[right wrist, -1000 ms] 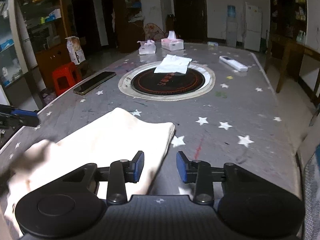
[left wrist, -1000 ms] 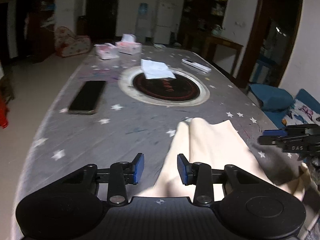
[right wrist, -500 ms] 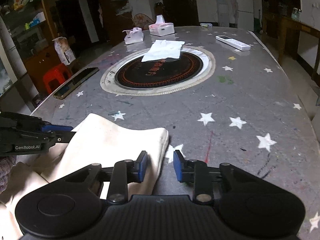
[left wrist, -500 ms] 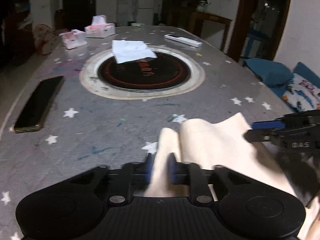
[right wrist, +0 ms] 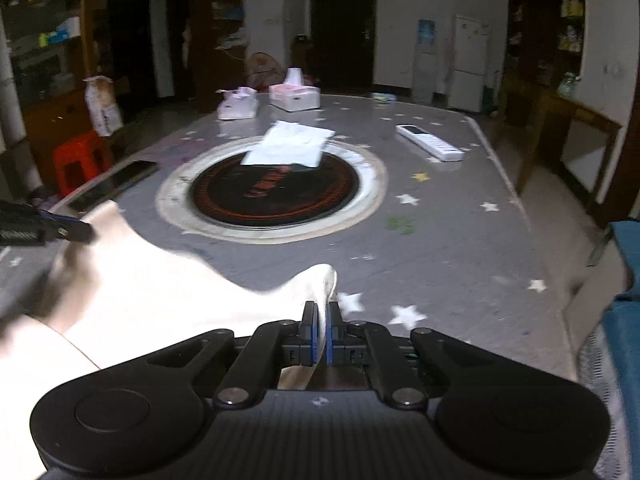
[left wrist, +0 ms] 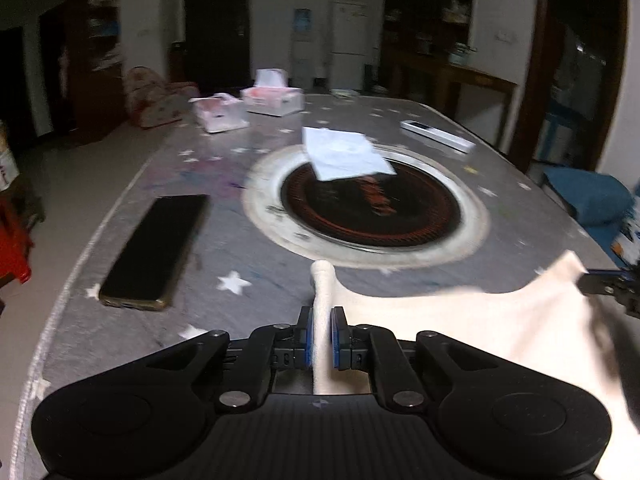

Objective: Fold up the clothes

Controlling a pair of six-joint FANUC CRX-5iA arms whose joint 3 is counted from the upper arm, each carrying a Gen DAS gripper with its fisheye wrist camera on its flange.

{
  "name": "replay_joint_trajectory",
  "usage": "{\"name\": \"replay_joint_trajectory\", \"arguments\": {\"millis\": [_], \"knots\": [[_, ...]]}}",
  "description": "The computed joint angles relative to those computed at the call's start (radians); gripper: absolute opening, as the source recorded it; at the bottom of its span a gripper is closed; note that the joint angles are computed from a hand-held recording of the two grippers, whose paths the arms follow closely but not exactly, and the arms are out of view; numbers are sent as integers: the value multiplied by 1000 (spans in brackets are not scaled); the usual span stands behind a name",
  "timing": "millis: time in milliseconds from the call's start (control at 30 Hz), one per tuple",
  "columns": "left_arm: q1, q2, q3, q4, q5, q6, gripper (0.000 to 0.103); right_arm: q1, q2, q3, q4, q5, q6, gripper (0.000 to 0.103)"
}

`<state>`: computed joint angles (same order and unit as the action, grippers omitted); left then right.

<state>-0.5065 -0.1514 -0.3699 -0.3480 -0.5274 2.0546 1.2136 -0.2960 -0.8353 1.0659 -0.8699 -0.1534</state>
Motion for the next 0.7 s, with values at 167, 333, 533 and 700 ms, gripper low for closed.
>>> {"name": "replay_joint_trajectory", "arguments": {"millis": [167, 333, 533, 700], "knots": [[-15, 63, 45, -61, -59, 45, 14, -36, 45, 14, -60, 23, 62, 5], [-36, 13, 17, -75, -68, 58, 16, 20, -16, -8, -54, -17, 27, 8], [-63, -131, -154, 223, 48, -287, 17, 179, -107, -34, -83, -84, 3, 22], [-144, -166, -269, 474, 125, -566, 32, 345, -152, -52, -109, -186, -71, 28]]}}
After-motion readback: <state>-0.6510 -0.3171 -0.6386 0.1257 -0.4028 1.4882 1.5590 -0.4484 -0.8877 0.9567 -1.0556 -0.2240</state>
